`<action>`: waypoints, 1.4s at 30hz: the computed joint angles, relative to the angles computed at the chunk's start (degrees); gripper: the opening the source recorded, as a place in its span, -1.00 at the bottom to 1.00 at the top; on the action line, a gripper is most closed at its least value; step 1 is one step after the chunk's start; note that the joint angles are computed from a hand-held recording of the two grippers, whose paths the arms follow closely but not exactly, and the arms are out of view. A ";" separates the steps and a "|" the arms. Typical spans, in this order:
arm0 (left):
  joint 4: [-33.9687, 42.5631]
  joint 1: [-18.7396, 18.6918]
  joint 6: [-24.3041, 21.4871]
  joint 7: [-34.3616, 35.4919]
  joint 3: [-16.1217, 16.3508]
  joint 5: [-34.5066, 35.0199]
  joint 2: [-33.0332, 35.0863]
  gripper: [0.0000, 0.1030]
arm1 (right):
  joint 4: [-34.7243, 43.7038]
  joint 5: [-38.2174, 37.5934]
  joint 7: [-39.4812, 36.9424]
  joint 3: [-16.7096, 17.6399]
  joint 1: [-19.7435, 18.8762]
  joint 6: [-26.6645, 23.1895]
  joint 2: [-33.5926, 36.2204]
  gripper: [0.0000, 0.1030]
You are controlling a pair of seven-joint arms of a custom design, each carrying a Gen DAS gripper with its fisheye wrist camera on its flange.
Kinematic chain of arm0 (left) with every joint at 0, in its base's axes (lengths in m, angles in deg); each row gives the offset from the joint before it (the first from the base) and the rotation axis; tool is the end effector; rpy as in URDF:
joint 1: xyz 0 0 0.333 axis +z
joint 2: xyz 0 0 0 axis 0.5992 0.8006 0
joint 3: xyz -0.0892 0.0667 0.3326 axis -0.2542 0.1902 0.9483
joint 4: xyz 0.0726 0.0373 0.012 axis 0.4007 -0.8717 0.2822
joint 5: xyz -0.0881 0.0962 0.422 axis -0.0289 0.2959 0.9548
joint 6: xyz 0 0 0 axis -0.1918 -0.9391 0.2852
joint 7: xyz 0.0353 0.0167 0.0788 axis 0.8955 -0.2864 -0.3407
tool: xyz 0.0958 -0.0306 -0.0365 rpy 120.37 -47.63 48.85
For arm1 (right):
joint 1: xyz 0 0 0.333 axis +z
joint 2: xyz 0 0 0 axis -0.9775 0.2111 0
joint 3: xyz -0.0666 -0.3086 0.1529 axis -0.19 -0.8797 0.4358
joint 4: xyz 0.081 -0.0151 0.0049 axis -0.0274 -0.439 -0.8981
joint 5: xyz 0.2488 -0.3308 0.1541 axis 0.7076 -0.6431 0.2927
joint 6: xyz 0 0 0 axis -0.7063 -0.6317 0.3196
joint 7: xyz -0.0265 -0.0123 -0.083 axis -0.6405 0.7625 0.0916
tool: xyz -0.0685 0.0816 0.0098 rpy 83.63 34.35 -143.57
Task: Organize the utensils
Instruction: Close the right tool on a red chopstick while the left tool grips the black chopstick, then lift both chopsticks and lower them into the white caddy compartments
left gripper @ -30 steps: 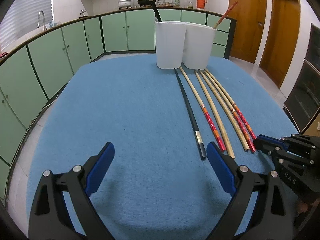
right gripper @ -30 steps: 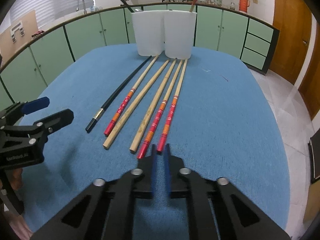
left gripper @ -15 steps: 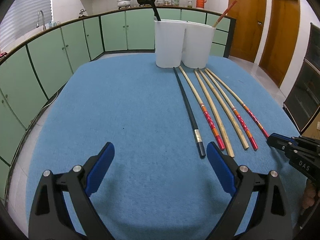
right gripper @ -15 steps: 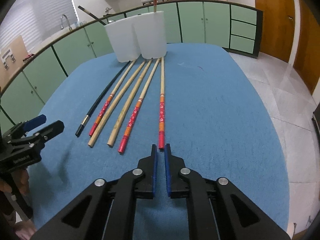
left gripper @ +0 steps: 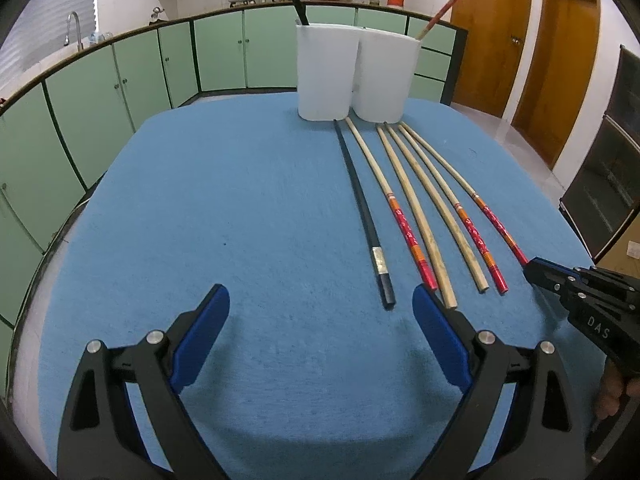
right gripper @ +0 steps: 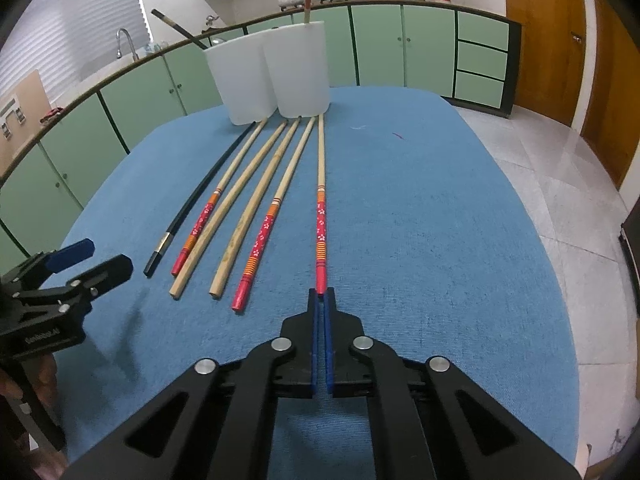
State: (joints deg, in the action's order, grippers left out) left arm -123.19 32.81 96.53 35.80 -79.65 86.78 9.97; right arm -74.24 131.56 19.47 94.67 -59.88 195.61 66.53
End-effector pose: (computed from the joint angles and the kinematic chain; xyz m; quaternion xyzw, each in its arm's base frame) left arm 0.4895 -0.2292 0.4194 -0.7047 0.6124 -0.2476 0.2590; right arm 0.5552 0.2206 0.4065 -0.7660 0.5346 -0.1242 0.3346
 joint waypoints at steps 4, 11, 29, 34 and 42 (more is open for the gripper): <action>0.96 -1.07 0.10 3.32 0.57 -3.51 1.53 0.52 | 0.11 0.58 -0.44 0.06 -0.08 -0.20 0.01 -0.95; 1.88 -1.89 0.67 4.18 1.16 -6.26 3.00 0.06 | 0.14 2.58 -1.86 0.08 0.00 -0.54 -0.14 -0.95; 4.42 -5.31 -0.06 3.18 2.78 -4.94 5.50 -0.86 | 1.33 8.99 -6.46 -0.35 0.12 -2.58 0.23 -0.95; 4.24 -5.32 0.10 2.64 2.79 -4.88 5.25 -0.87 | 1.47 8.26 -5.82 -0.25 -0.07 -2.57 0.35 -0.95; 2.93 -4.14 -1.36 1.06 1.27 -1.86 1.51 -0.89 | -0.80 4.25 -4.44 -0.98 0.95 -0.28 -2.75 -0.95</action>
State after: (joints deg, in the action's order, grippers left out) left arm -120.27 28.67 95.17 36.86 -78.38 84.93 11.48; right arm -75.04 135.81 15.03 93.68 -58.93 195.33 63.78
